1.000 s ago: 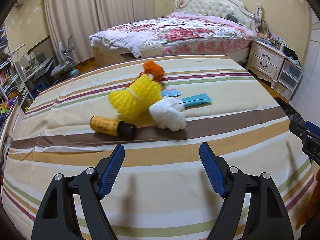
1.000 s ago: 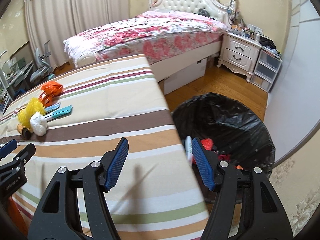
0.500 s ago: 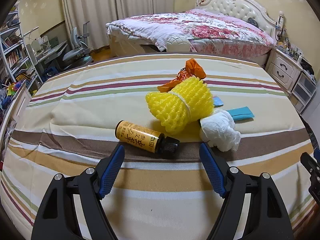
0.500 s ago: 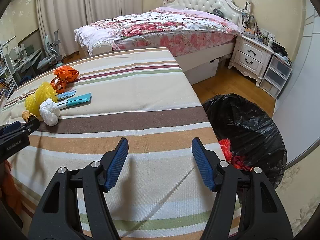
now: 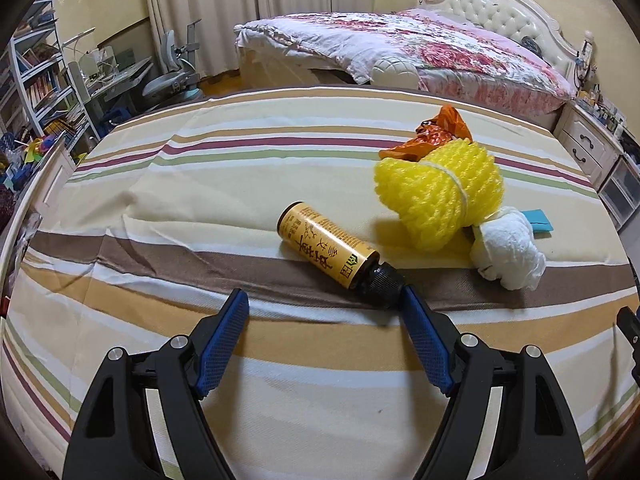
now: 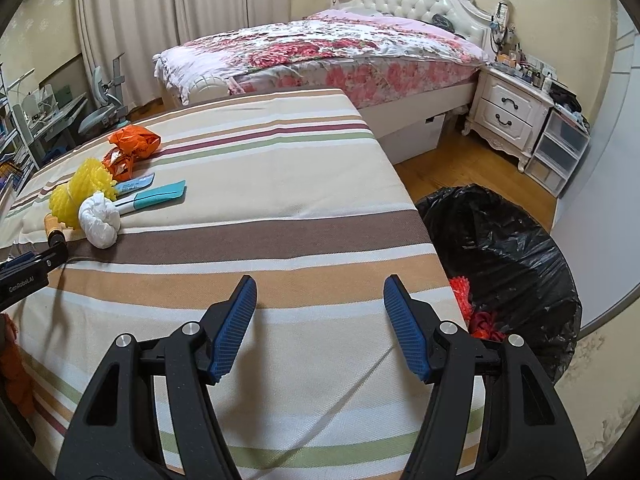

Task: Collect trash
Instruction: 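Close the left tool around the gold bottle with black cap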

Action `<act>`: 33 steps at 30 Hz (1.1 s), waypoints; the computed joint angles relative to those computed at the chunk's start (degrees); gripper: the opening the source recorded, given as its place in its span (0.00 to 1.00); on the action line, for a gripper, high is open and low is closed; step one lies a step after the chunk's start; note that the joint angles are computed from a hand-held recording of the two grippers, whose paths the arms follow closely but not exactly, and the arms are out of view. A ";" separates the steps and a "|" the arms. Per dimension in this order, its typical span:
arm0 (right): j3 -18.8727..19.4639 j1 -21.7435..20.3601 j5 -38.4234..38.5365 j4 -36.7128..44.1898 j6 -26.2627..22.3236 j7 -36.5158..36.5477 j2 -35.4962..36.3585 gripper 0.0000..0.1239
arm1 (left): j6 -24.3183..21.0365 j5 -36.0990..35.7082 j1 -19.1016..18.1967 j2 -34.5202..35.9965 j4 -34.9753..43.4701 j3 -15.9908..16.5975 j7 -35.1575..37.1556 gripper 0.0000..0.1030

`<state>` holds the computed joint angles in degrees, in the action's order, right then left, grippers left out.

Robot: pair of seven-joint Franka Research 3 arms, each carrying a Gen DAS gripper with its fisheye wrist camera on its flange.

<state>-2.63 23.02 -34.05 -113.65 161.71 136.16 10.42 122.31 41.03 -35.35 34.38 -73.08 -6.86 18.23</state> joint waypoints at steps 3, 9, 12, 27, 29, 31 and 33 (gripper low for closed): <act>0.00 0.02 -0.04 0.03 -0.13 -0.17 -0.01 0.52 | 1.17 -0.12 0.62 -2.89 -4.58 -0.19 -1.75 0.74; 0.05 0.14 -0.05 0.46 -0.50 -0.60 0.30 0.53 | 1.38 0.50 1.47 -4.78 -7.06 -1.22 -3.25 0.74; -0.08 0.32 -0.41 0.57 -0.68 -0.40 0.33 0.53 | 1.51 0.36 1.60 -3.13 -4.37 -1.29 -2.61 0.74; 0.13 0.25 1.44 0.80 -0.90 -2.17 0.84 0.53 | -0.41 -2.51 0.83 2.28 3.92 1.35 -0.38 0.74; 0.09 0.33 1.63 0.86 -0.94 -2.45 0.93 0.53 | 0.51 -2.24 1.15 0.59 1.08 1.05 -0.78 0.74; -0.10 0.59 1.27 1.05 -1.05 -2.26 1.06 0.53 | 0.83 -1.61 1.43 -1.37 -1.96 0.76 -1.19 0.74; -0.22 0.79 0.89 1.11 -1.19 -2.10 1.10 0.53 | 1.39 -1.10 1.94 -3.13 -4.64 0.40 -1.98 0.74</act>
<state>-2.85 23.82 -33.16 -112.54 160.53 134.06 11.52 123.69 39.92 -33.41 31.25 -77.72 -6.45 16.25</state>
